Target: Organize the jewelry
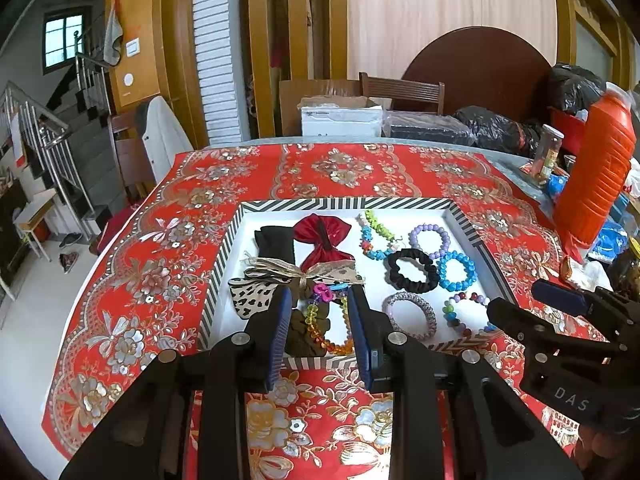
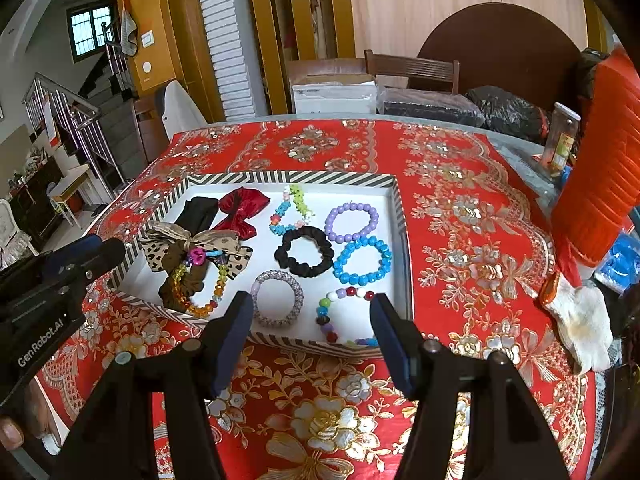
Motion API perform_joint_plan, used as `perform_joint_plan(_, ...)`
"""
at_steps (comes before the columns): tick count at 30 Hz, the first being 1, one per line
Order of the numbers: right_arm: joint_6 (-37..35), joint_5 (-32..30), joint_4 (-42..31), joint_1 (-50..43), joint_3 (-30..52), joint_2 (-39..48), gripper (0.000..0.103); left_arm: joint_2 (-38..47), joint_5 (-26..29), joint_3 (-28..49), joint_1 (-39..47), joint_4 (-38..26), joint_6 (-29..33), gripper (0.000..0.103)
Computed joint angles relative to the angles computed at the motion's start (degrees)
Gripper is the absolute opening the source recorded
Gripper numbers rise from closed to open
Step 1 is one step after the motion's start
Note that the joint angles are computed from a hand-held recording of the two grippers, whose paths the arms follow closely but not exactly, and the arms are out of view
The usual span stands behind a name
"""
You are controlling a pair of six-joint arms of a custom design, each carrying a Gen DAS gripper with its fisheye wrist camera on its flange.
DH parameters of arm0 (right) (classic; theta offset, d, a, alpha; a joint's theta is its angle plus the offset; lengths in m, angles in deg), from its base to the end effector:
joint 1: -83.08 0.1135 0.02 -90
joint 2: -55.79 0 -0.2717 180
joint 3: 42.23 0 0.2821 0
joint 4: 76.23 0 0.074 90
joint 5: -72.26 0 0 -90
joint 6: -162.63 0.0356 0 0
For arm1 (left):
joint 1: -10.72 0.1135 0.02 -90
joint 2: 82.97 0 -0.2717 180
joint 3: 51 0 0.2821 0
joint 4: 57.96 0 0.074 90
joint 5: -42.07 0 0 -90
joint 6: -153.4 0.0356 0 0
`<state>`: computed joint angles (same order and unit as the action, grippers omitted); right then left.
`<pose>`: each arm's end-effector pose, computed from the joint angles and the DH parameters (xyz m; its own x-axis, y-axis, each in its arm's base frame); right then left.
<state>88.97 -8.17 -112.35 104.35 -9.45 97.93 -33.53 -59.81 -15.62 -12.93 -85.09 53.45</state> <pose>0.1637 0.0574 0.1721 -0.7077 0.0222 -0.7062 -0.0521 0.9951 0.0835 0.1851 -0.0731 0.1797 -0.6375 0.0946 -0.7646 0.1426 0.9898 0.0035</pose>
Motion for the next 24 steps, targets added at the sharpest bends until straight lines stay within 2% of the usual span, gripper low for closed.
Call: perform_joint_plan(24, -0.5, -0.5, 1.5, -0.9, 0.4, 2.5, 0.064, 2.5, 0.3, 0.8, -0.8, 1.0, -0.1, 0.024)
